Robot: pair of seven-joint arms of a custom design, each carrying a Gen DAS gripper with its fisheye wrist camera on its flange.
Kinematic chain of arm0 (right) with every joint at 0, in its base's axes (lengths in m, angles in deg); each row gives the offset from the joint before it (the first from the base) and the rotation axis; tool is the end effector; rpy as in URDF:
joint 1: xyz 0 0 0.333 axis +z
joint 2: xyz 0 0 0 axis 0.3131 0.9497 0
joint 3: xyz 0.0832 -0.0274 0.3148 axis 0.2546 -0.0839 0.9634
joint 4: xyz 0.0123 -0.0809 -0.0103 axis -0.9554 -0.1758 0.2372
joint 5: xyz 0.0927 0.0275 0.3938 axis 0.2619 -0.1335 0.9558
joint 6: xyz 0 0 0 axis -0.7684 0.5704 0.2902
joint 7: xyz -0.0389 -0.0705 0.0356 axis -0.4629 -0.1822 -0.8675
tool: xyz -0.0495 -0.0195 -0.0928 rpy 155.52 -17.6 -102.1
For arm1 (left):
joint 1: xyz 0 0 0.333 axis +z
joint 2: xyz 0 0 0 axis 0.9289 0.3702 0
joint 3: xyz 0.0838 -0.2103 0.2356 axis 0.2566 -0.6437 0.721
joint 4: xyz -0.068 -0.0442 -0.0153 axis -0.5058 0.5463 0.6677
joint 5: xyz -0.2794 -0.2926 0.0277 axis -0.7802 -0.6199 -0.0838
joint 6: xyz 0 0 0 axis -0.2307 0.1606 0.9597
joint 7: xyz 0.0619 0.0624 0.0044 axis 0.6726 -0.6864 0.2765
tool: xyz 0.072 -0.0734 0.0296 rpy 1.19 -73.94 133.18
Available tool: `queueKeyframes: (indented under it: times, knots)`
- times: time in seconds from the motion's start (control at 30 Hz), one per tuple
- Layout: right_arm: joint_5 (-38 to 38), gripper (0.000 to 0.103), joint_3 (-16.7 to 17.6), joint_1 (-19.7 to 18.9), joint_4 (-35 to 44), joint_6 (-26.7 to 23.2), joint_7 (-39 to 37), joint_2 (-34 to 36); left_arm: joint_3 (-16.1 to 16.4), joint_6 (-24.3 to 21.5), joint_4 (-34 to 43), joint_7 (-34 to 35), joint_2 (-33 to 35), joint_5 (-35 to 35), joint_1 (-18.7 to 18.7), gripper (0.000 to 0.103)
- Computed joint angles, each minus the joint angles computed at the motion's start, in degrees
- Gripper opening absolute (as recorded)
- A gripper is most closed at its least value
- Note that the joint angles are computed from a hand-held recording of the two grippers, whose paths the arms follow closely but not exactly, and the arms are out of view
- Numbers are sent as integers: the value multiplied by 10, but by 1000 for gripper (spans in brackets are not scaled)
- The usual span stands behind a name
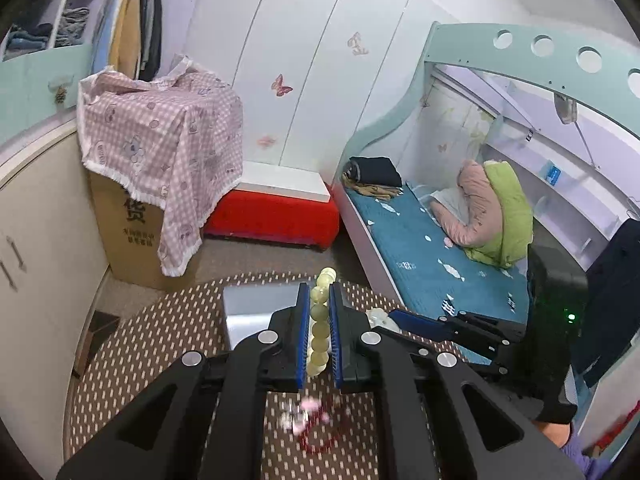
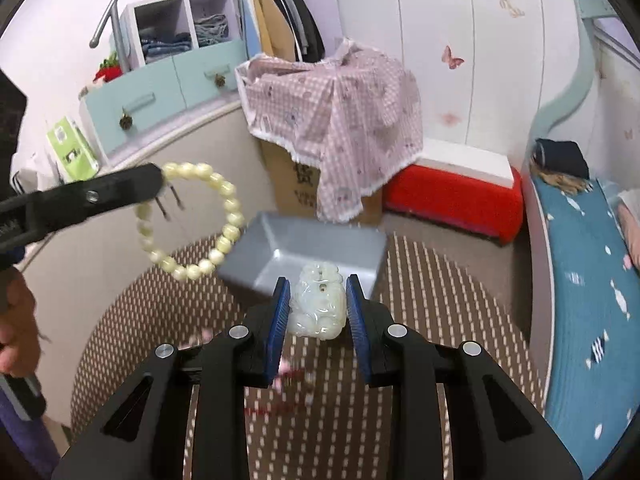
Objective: Organize jewelry
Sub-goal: 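Carry green bracelet into grey box with left gripper while right carries jade pendant, then open both grippers over the box and withdraw toward the table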
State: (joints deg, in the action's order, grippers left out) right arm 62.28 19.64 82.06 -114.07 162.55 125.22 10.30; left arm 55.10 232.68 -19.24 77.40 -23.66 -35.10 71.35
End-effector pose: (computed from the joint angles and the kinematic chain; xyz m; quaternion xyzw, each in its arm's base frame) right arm 0.6041 0.2551 0.3791 -0.6168 0.6604 -0.2480 0.3492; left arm 0.6753 -0.1518 0.4197 -0.4094 0.7784 -0.4717 0.0631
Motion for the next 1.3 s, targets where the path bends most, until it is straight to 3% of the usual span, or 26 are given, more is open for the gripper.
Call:
queueKeyframes:
  times: [0.17,0.37,0.6,0.63,0.7,0.9,1.07,1.2,1.3]
  knots:
    - [-23,29,109,-128,71,-37,-7,18,16,-10,108,-143,97,139,-38,8]
    - [-51,29,194,-227,142,-91,-1,62,20,-40,177,-248,174,252,-55,8]
    - [-98,29,246,-278,186,-128,10,89,-1,-28,187,-301,199,328,-41,12]
    - [-104,29,256,-287,194,-134,11,92,-4,-24,186,-309,199,338,-39,18]
    - [-117,29,266,-299,207,-147,18,99,-11,-4,173,-322,193,356,-34,39]
    - [-140,29,322,-348,240,-171,20,113,-60,48,131,-315,175,373,9,54]
    - [-142,29,355,-376,271,-201,13,130,-95,70,103,-304,162,359,47,56]
    - [-145,30,366,-385,277,-214,14,130,-91,113,77,-312,146,368,49,61]
    - [-148,31,362,-381,268,-209,24,125,-87,120,71,-334,143,385,51,61]
